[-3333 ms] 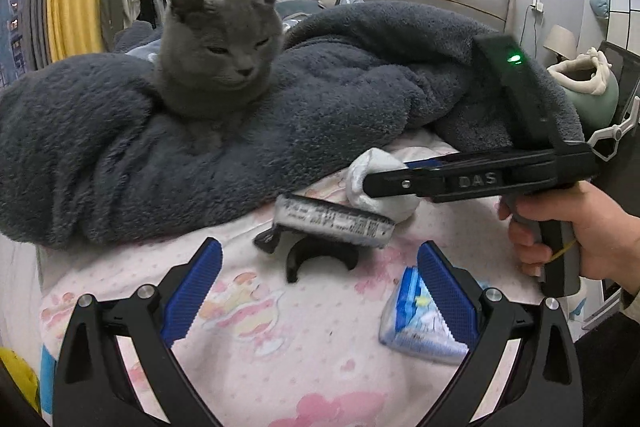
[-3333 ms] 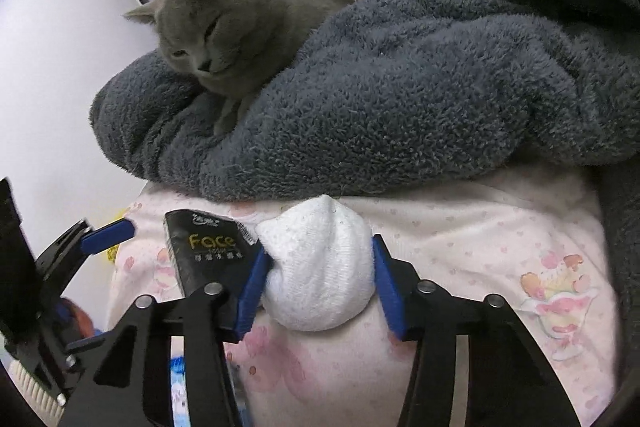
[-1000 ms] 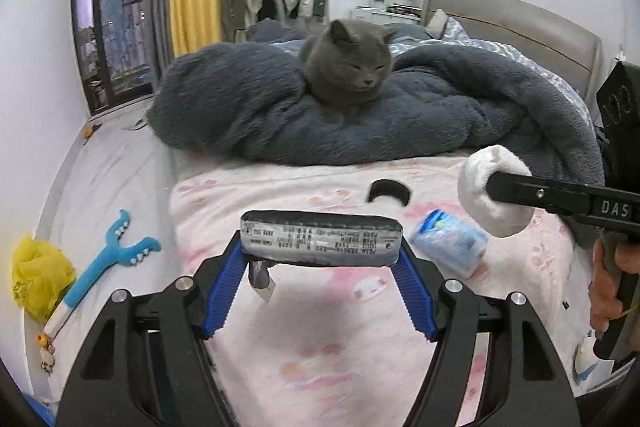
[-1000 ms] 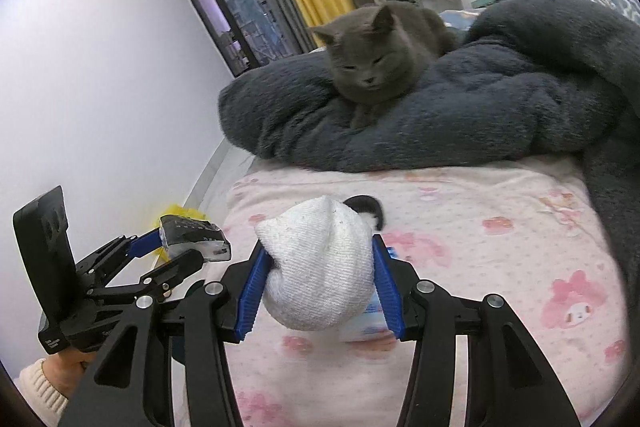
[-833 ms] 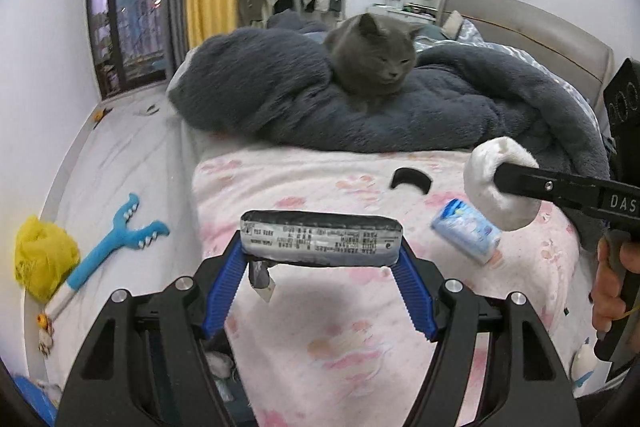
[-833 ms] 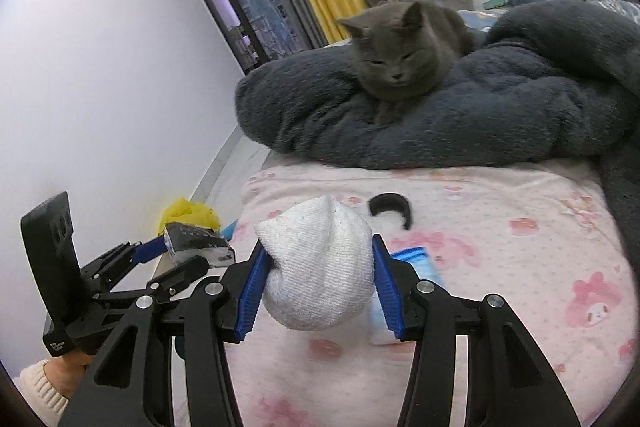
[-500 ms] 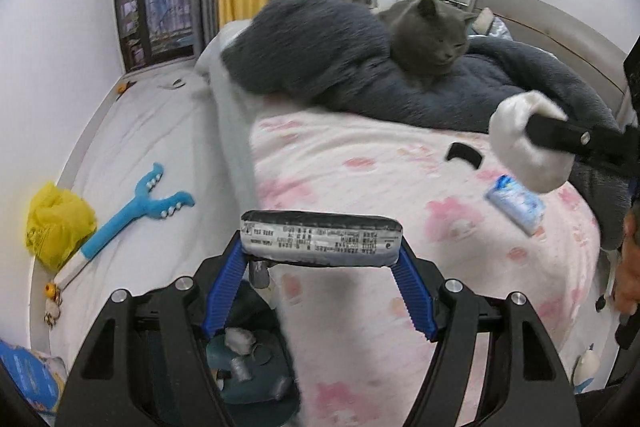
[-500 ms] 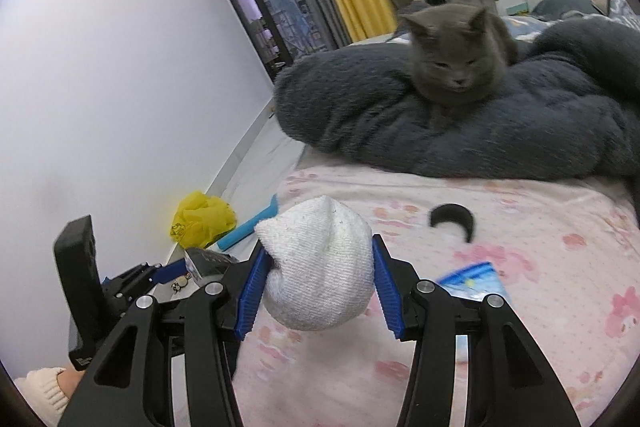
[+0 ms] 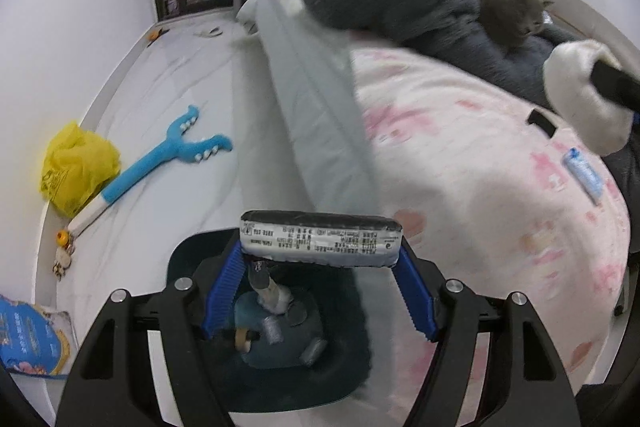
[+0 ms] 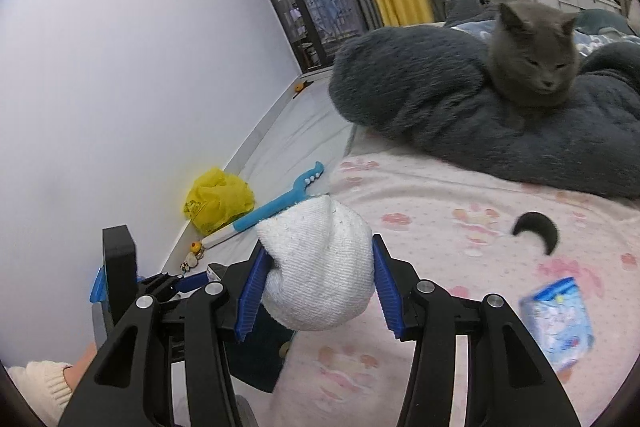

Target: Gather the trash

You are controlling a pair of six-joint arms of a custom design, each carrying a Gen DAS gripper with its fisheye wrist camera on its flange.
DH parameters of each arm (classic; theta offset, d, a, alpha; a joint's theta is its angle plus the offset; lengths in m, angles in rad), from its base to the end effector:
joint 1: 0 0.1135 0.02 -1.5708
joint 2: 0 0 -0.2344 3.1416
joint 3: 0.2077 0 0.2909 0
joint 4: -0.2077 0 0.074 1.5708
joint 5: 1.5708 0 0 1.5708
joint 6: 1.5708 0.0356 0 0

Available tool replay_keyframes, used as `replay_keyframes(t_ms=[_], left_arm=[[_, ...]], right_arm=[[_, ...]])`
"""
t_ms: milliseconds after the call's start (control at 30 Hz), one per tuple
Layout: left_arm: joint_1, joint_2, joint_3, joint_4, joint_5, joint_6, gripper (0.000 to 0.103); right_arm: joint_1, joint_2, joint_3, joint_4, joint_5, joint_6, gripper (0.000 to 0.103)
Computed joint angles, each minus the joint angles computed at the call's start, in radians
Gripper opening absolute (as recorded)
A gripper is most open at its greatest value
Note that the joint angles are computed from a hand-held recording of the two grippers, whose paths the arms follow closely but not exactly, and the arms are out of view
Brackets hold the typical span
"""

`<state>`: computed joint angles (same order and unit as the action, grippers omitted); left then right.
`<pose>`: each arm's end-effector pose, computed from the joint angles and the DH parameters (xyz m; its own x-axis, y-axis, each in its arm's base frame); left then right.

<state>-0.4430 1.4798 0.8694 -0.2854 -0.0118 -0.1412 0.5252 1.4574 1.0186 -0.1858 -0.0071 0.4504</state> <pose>0.3027 -0.1431 0.1474 -0.7577 0.2037 -0.6200 0.3185 0.9446 -0.0788 0.3162 0.1835 0.2157 -0.6759 0.1114 -0.7285 -0.2356 0.9040 0.3569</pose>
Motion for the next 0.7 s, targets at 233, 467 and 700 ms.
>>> replay_keyframes(t_ms=[233, 467, 700], left_arm=[[0.096, 0.024, -0.013, -0.035, 0.055, 0.025, 0.074], [0.177, 0.062, -0.011, -0.075, 0.100, 0.065, 0.074], [0.229, 0.099, -0.012, -0.109, 0.142, 0.105, 0.074]], right_arm=[[0.072, 0.131, 0.125, -0.006, 0.017, 0.005, 0.051], [0.133, 0.254, 0.251, -0.031, 0.029, 0.006, 0.051], [0.169, 0.373, 0.373, -0.073, 0.027, -0.006, 0.051]])
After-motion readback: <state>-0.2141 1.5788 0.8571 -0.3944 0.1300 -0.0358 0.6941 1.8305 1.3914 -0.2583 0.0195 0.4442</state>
